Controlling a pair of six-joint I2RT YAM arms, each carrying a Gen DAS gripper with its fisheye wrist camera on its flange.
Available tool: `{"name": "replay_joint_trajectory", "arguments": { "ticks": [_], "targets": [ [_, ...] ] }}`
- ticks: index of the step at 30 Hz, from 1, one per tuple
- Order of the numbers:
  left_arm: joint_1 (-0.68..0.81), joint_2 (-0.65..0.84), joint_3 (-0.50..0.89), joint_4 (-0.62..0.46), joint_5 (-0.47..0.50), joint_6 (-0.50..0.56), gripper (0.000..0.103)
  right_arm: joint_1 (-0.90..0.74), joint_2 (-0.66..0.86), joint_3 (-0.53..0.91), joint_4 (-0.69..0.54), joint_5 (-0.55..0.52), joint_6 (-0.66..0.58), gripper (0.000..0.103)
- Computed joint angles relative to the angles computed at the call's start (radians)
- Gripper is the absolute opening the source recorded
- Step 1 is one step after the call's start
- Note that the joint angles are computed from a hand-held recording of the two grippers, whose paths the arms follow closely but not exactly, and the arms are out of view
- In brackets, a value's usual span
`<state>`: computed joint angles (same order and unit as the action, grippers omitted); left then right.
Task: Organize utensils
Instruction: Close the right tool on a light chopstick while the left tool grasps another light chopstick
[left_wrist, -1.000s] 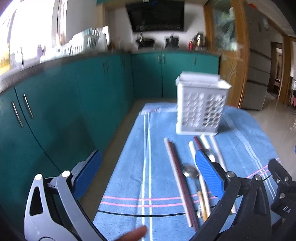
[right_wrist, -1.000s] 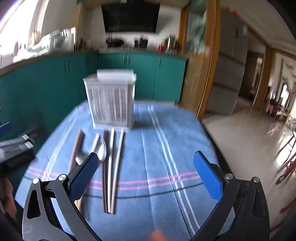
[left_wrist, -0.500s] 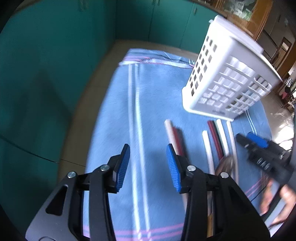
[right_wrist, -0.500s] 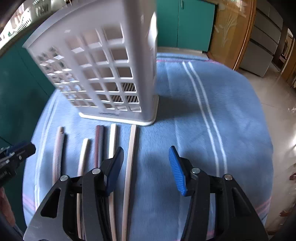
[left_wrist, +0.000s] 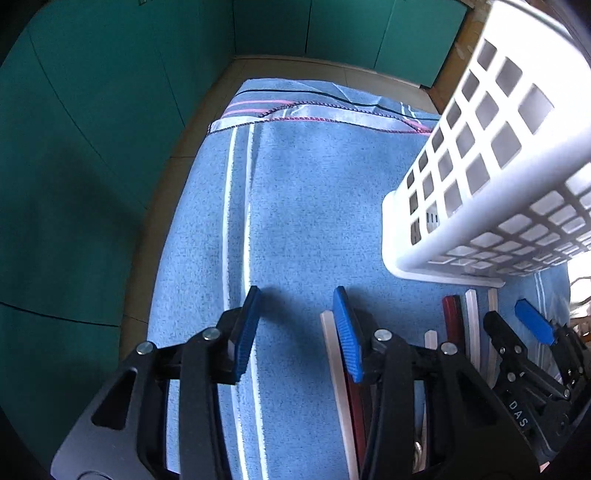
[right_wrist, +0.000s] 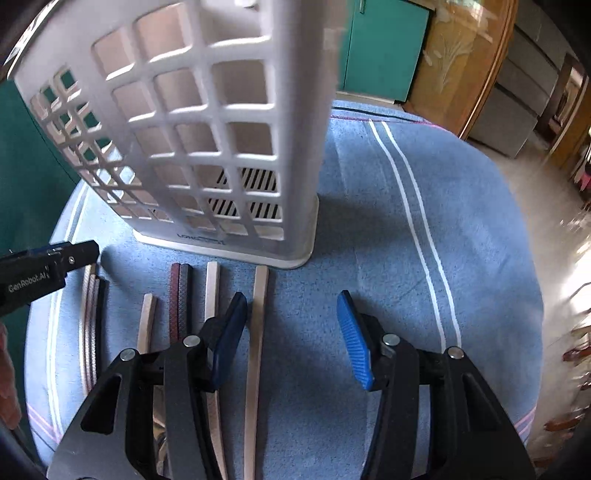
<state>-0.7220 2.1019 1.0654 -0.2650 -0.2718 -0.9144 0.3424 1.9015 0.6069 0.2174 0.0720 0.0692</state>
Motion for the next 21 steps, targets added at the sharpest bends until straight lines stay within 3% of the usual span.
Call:
{"name": "replay_joint_trajectory", "arguments": {
  "ticks": [2, 5, 6, 7, 10, 14, 21],
  "targets": [
    [-0.019, -0.005, 0.004, -0.034, -0.015, 0.006, 0.033, 0.020, 0.005, -0.007, 0.006, 0.024, 0.003, 0.051],
    [-0.028, -0.049, -0.050, -0.034, -0.002, -0.008, 0.019, 0.045, -0.005, -0.043, 0.019, 0.039, 0.016, 0.033],
    [-0.013, -0.058, -0.075, -0.008, 0.015, 0.000, 0.017, 0.047, -0.018, -0.062, 0.013, 0.053, 0.017, 0.025],
    [-0.004, -0.082, -0.106, 0.014, 0.045, -0.001, 0.017, 0.045, -0.024, -0.076, 0.016, 0.058, 0.016, 0.024],
    [0.015, -0.095, -0.128, 0.042, 0.091, 0.009, 0.019, 0.026, -0.040, -0.089, 0.006, 0.028, 0.006, 0.025],
    [0.008, -0.069, -0.089, 0.014, 0.109, 0.017, 0.040, -0.010, -0.035, -0.014, -0.093, -0.018, -0.030, 0.037],
    [-0.013, -0.055, -0.050, -0.049, 0.102, 0.005, 0.040, -0.034, 0.023, 0.071, -0.154, -0.036, -0.008, 0.037]
  ]
}}
